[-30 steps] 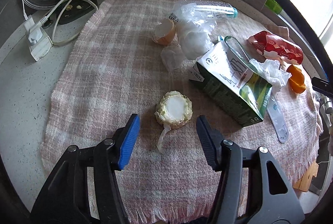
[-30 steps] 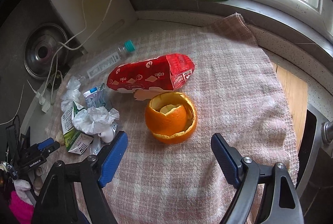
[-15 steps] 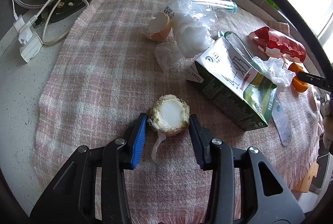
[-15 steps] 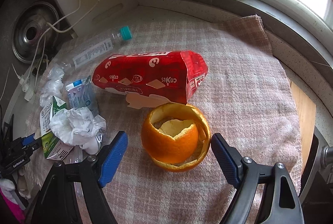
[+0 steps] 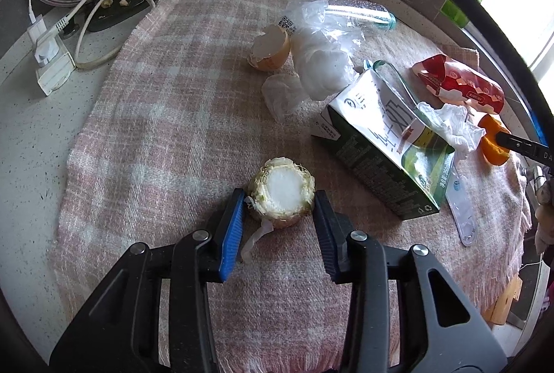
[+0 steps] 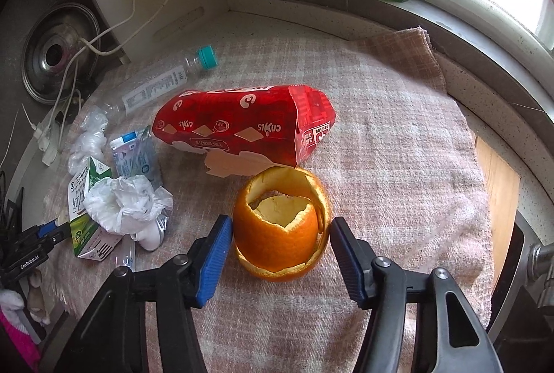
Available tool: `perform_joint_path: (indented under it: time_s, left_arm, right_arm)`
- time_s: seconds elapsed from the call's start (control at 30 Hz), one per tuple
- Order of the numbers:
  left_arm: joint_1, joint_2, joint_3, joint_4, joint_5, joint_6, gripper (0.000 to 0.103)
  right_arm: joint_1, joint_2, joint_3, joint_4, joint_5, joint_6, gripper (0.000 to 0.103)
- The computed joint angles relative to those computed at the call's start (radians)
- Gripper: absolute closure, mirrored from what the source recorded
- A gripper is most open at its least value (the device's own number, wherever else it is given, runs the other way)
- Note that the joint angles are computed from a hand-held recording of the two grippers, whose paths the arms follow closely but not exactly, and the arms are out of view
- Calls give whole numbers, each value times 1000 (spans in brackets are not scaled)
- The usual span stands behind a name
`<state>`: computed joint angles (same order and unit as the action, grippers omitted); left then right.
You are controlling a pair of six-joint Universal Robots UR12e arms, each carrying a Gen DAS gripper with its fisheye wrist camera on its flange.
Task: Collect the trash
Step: 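Grasp the garlic bulb end with the left tool while the right tool grasps the orange peel, then carry the garlic end and orange peel with both tools over the blue basket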
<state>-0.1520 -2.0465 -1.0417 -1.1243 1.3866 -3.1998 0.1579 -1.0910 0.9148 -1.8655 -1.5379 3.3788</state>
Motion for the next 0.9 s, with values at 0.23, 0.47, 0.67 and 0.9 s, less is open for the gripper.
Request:
perform_joint_path:
  time_s: [0.23, 0.47, 0.67, 0.9]
  left_arm:
    - [8, 26, -33, 28, -4, -17, 64]
    - [8, 55, -63, 60, 5, -12, 64]
    - [7, 91, -98, 93, 2, -3, 64]
    - [2, 141, -149, 118, -1, 7, 64]
  right_arm:
    - [4, -37, 53, -44, 8, 18, 48]
    - [14, -68, 83, -76, -19, 15, 49]
    - [16, -108, 123, -126, -3, 25, 50]
    - [32, -157, 168, -184, 31, 14, 50]
